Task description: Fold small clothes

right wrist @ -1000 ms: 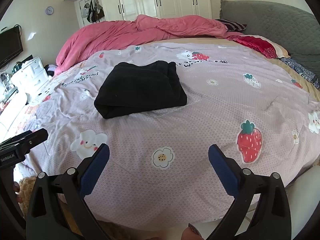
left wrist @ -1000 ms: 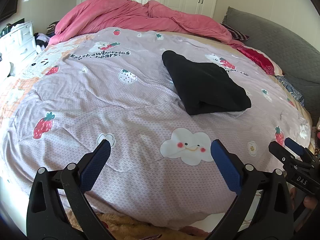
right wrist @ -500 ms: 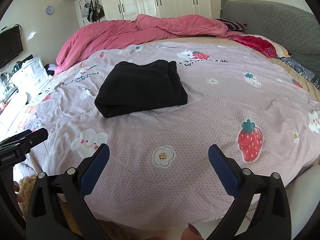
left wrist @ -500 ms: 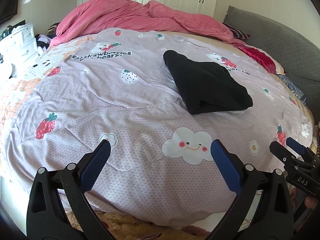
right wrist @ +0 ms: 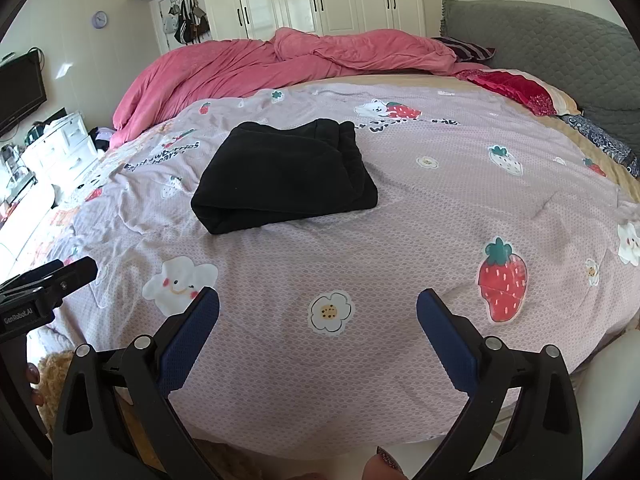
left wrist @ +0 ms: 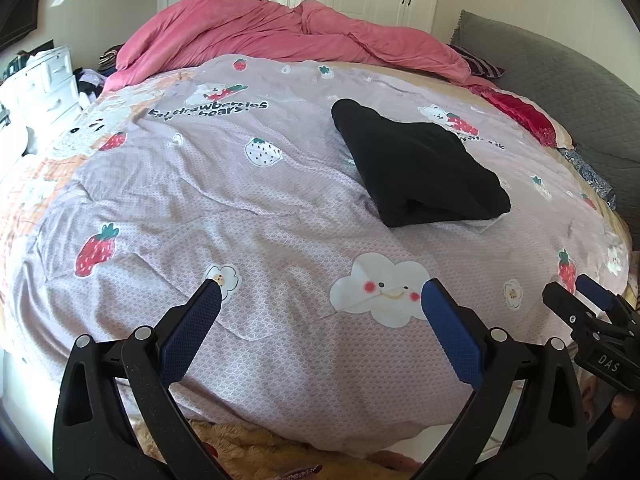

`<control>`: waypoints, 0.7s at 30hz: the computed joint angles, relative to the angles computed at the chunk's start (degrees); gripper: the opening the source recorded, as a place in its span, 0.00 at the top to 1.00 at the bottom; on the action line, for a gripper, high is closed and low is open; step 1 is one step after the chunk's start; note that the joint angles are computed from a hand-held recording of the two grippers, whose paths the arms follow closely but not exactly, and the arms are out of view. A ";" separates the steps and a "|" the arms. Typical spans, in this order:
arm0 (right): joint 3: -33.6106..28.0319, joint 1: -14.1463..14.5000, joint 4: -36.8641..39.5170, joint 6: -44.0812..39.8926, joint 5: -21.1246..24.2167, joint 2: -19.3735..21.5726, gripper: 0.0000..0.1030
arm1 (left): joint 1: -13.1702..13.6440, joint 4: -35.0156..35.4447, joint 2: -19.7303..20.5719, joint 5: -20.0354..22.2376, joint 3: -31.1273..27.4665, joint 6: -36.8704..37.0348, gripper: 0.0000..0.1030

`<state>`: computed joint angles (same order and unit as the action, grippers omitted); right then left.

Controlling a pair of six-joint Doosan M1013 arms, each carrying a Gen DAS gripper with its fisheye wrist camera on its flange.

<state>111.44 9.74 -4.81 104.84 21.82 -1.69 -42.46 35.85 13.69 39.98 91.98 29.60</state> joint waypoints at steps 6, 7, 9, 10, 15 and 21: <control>-0.01 0.24 -0.75 0.80 0.27 0.00 0.04 | -0.03 0.02 0.00 0.38 0.01 -0.08 0.09; 0.01 0.22 -0.81 0.92 0.31 0.00 0.04 | 0.01 -0.17 0.00 0.41 0.02 -0.01 0.09; -0.02 0.23 -1.05 1.23 0.45 0.02 0.04 | -0.06 -0.10 0.08 0.69 -0.06 -0.02 0.09; -0.07 0.25 -1.29 1.49 0.46 0.11 0.04 | -0.11 0.06 0.09 0.95 -0.09 -0.07 0.09; -0.06 0.24 -2.51 2.82 0.43 0.14 0.04 | -0.25 0.82 0.23 1.27 -0.11 0.06 0.09; -0.03 0.15 -4.71 6.03 0.81 0.34 0.04 | -0.71 2.75 0.51 2.69 -0.06 0.08 0.09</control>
